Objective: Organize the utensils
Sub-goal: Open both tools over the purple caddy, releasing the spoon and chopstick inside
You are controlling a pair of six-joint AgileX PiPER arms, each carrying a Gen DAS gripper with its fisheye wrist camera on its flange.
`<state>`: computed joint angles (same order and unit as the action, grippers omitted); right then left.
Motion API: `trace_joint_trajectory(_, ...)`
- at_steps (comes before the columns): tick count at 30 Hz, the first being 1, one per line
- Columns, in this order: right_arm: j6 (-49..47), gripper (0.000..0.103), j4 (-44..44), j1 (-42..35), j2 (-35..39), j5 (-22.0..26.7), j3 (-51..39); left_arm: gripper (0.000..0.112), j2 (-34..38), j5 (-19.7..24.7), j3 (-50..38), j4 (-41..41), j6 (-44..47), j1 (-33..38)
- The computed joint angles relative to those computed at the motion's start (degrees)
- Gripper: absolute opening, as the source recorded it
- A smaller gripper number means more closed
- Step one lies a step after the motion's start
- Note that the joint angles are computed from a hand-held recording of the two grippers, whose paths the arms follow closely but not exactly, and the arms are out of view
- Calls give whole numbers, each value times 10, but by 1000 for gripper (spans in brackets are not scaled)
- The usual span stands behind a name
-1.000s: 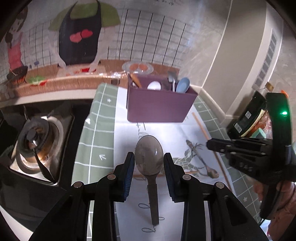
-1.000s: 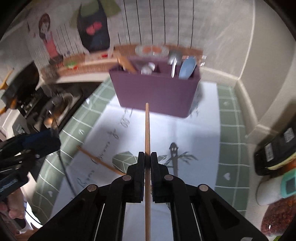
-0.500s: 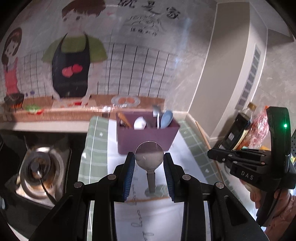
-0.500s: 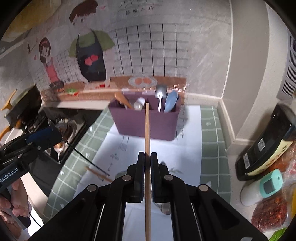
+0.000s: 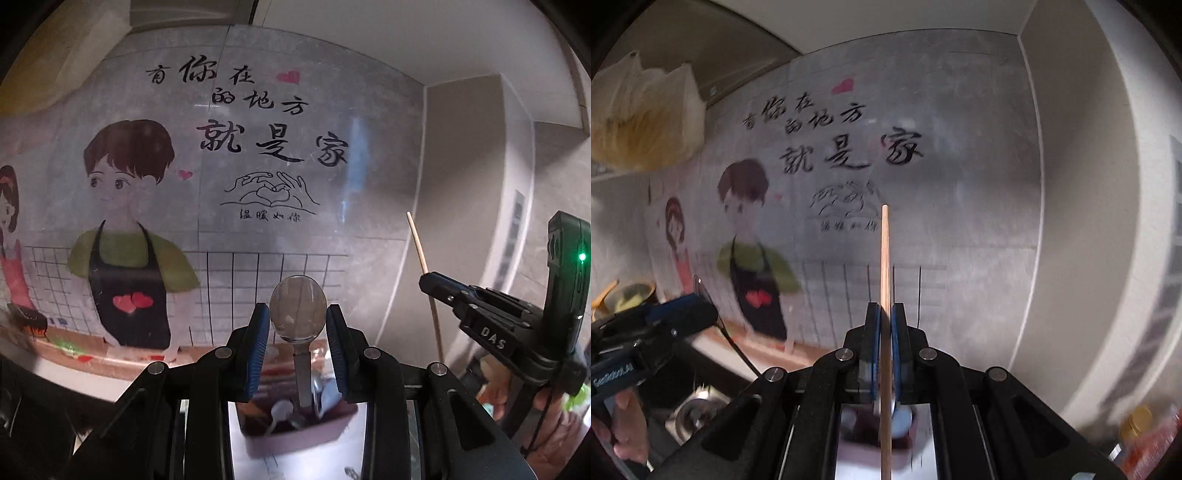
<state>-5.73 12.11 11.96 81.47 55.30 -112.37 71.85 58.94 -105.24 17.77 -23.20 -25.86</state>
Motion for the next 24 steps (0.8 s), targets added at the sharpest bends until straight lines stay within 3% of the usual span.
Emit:
trace_joint_trajectory(6, -18, 6, 52, 1, 68, -83, 45, 33, 64, -45, 20, -48, 19, 67)
trace_joint_trajectory(10, -38, 5, 85, 4, 107, -124, 83, 33, 87, -80, 81, -52, 7, 84)
trace_joint_trajectory(15, -23, 5, 50, 22, 139, -196, 129, 33, 99, -116, 147, -51, -10, 90)
trace_joint_trajectory(21, -19, 6, 56, 29, 174, -210, 161, 33, 113, -129, 191, -85, -2, 105)
trace_joint_trajectory(24, -55, 8, 91, 19, 183, -140, 160, 38, 115, -117, 204, -127, 30, 114)
